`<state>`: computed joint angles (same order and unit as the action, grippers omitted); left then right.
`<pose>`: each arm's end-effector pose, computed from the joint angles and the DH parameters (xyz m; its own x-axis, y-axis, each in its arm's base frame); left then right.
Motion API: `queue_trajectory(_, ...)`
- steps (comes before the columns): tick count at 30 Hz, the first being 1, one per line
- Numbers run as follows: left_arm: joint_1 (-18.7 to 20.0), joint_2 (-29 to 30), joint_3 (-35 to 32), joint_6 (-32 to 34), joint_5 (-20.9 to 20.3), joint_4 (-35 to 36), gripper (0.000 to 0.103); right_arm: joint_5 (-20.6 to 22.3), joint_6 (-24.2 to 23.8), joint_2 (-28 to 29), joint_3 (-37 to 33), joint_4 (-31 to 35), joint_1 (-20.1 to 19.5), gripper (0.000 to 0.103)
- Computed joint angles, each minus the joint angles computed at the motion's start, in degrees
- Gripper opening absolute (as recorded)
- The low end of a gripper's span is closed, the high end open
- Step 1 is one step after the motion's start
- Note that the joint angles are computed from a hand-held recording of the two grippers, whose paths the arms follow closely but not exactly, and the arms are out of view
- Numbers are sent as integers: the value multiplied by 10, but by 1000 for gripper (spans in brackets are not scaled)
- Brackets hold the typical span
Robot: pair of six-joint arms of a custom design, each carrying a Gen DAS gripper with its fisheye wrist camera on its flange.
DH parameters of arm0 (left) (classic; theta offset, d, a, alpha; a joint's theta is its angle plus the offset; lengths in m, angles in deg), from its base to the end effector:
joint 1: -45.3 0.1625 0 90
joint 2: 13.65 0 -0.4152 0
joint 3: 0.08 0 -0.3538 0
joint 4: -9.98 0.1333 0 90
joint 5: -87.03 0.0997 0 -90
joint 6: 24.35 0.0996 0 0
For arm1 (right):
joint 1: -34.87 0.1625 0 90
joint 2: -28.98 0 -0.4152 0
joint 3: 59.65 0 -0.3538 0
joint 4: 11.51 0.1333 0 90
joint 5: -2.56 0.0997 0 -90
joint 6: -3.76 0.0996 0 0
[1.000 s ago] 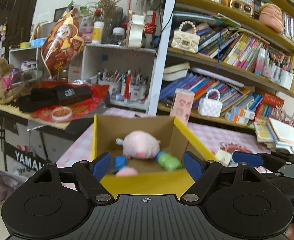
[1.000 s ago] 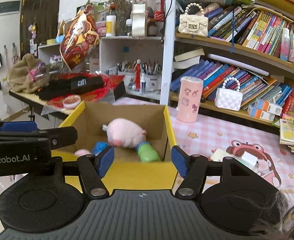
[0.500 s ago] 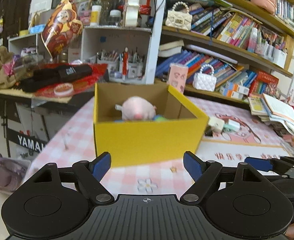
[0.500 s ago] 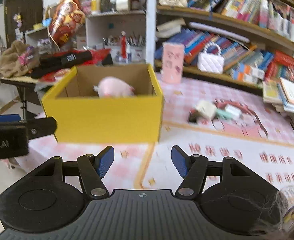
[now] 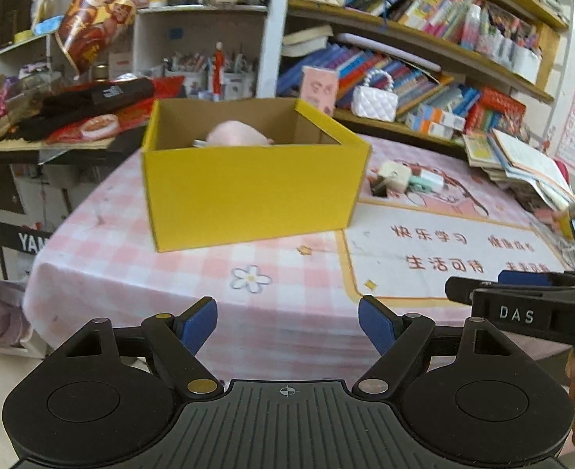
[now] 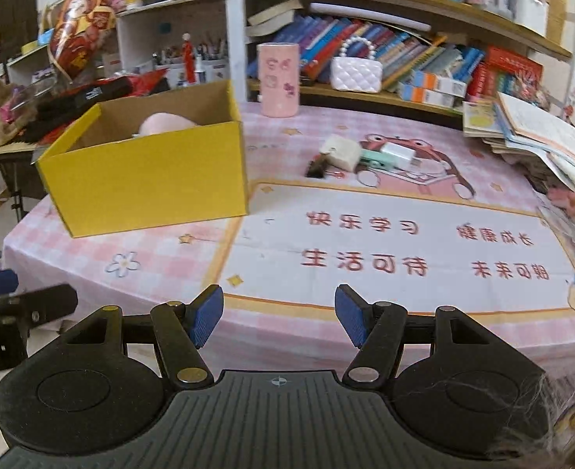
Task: Organize objects
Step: 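Withdraw both tools from the yellow box toward the clip and charger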
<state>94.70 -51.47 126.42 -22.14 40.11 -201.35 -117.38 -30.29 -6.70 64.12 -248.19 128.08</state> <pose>-0.1461 -0.4798 0.0559 -0.7727 0.2200 -0.5955 0.5782 0.6313 -0.5169 0.1100 -0.4692 0.0912 -0.7203 0.0208 0.6934 -0.5220 0.6421 -0.5615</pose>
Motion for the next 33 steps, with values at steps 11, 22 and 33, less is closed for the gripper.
queue_trajectory(11,-16,66,-93,37,-37,66,82,-3,-2,-60,21,23,-60,61)
queue_trajectory(22,-22,133,-218,40,-38,146,82,37,-9,-118,-29,123,-117,61)
queue_trajectory(33,-20,210,-362,11,1,216,71,84,-23,-135,-119,246,-154,61)
